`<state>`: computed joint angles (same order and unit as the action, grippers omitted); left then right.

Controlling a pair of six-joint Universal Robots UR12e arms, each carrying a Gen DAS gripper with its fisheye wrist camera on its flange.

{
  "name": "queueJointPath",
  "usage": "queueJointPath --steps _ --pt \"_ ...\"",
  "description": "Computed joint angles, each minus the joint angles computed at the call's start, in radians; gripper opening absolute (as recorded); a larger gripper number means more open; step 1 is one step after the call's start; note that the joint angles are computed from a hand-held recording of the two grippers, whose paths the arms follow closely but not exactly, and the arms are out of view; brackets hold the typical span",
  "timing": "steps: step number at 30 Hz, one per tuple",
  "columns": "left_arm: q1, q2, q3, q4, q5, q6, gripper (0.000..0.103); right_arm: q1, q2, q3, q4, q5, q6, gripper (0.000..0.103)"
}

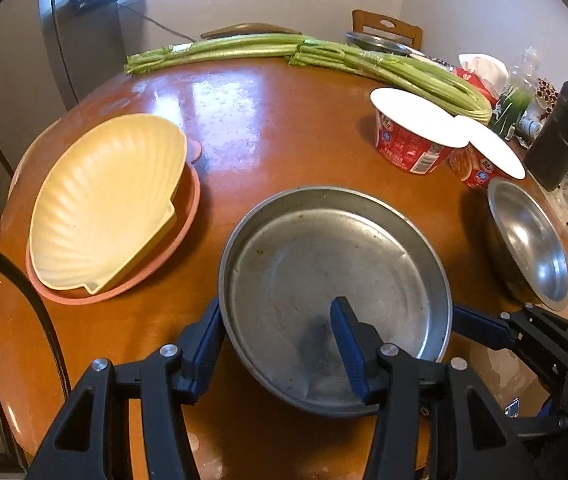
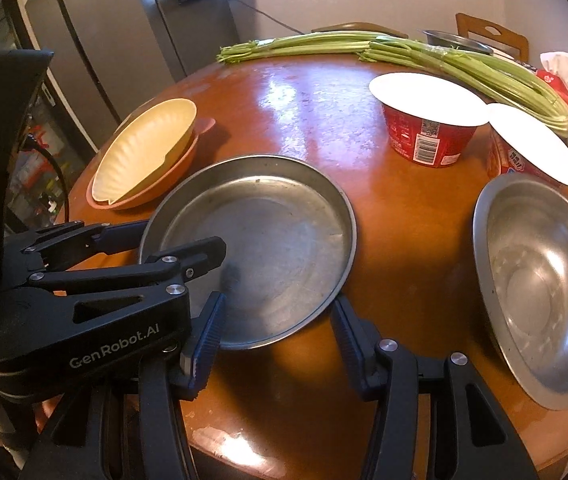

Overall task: Organize plates and bowls
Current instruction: 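Lift the steel pan with the left tool and carry it over the stacked plates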

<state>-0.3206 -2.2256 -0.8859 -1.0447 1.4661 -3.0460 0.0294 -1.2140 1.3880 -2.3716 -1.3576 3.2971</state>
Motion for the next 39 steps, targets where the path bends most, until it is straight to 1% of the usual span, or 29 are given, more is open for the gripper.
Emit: queueJointPath --steps 5,10,14,17,21,26,32,39 --pt "0.002 0.011 -0.013 0.024 -0.006 -0.004 0.053 0.002 -0.005 0.005 -0.02 -0.006 0.008 0.056" --pt "0.005 0.024 -0.032 0.064 0.005 -0.009 0.053 0.01 -0.007 0.0 -0.036 -0.009 0.007 0.056" --pt "0.016 0.036 -0.046 0.092 -0.002 -0.027 0.053 0.019 -0.004 -0.011 -0.056 -0.018 -0.002 0.056" --pt "0.024 0.041 -0.049 0.107 -0.004 -0.043 0.053 0.023 0.002 -0.025 -0.066 -0.008 -0.006 0.056" --pt "0.042 0.047 -0.05 0.13 -0.004 -0.07 0.053 0.033 0.022 -0.06 -0.074 0.003 -0.025 0.056" --pt "0.06 0.05 -0.048 0.15 0.02 -0.091 0.054 0.049 0.06 -0.123 -0.068 0.019 -0.054 0.056" --pt "0.079 0.045 -0.036 0.153 0.045 -0.107 0.054 0.066 0.11 -0.202 -0.039 0.042 -0.078 0.056" --pt "0.099 0.034 -0.017 0.142 0.039 -0.125 0.054 0.081 0.157 -0.279 -0.002 0.05 -0.1 0.056"
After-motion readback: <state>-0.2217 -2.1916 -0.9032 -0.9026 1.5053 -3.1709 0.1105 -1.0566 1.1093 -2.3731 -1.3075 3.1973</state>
